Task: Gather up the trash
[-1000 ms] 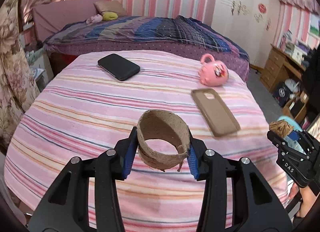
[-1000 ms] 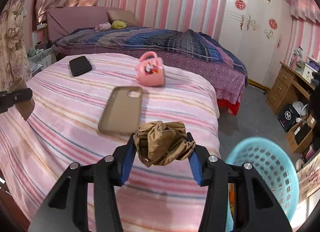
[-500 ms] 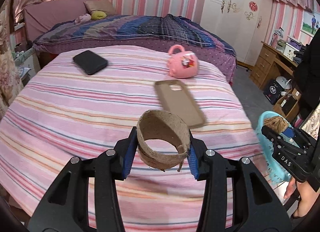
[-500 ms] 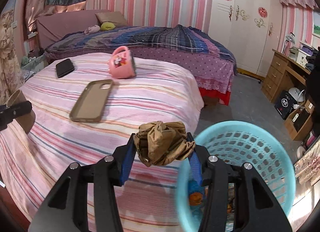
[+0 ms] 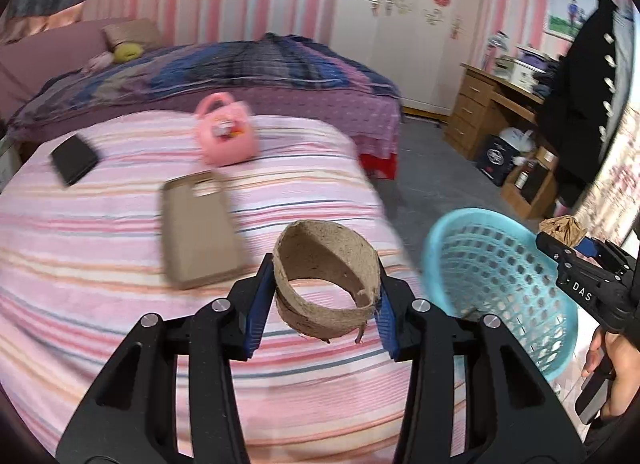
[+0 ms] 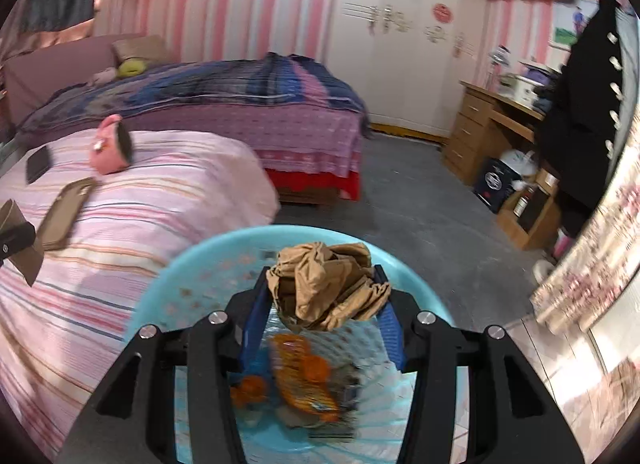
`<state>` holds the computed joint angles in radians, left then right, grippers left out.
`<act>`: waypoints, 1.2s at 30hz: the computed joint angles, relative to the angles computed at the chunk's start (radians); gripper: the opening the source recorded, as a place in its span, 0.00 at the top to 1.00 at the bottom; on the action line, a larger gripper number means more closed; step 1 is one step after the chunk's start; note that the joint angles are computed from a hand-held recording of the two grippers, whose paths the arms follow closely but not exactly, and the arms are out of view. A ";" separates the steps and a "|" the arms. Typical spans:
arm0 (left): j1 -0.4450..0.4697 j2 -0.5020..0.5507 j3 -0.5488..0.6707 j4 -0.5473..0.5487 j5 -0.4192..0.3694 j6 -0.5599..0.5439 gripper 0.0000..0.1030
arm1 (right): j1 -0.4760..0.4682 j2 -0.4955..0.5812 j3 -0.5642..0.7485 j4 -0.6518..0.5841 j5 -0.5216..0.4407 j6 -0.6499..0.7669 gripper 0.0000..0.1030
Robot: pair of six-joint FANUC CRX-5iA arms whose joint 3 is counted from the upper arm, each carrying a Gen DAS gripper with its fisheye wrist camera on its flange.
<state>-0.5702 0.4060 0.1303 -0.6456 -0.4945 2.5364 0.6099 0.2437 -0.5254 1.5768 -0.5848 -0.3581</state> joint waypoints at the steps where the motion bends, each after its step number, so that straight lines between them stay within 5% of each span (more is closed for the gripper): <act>1: -0.010 0.017 0.020 0.005 0.005 -0.013 0.57 | -0.010 -0.012 -0.017 -0.004 -0.001 -0.012 0.53; 10: -0.066 0.150 0.178 0.124 0.051 -0.181 0.57 | -0.095 -0.081 -0.105 0.042 0.031 -0.094 0.53; 15: -0.047 0.198 0.208 0.295 0.093 -0.331 0.54 | -0.099 -0.082 -0.108 0.042 0.025 -0.093 0.53; 17: -0.043 0.210 0.221 0.336 0.078 -0.383 0.30 | -0.100 -0.082 -0.109 0.042 0.028 -0.093 0.53; 20: -0.064 0.197 0.241 0.194 0.027 -0.251 0.13 | -0.109 -0.089 -0.116 0.056 0.038 -0.103 0.53; 28: -0.017 0.118 0.137 0.166 0.001 -0.171 0.06 | -0.083 -0.070 -0.090 0.034 0.030 -0.075 0.50; 29: -0.015 0.105 0.121 0.156 0.002 -0.151 0.06 | -0.079 -0.066 -0.085 0.029 0.032 -0.070 0.48; 31: -0.011 0.074 0.086 0.119 0.000 -0.104 0.06 | -0.060 -0.050 -0.067 -0.012 0.020 -0.044 0.28; 36: -0.047 0.003 0.047 -0.069 -0.070 0.045 0.05 | -0.010 -0.020 -0.016 -0.130 -0.027 0.040 0.13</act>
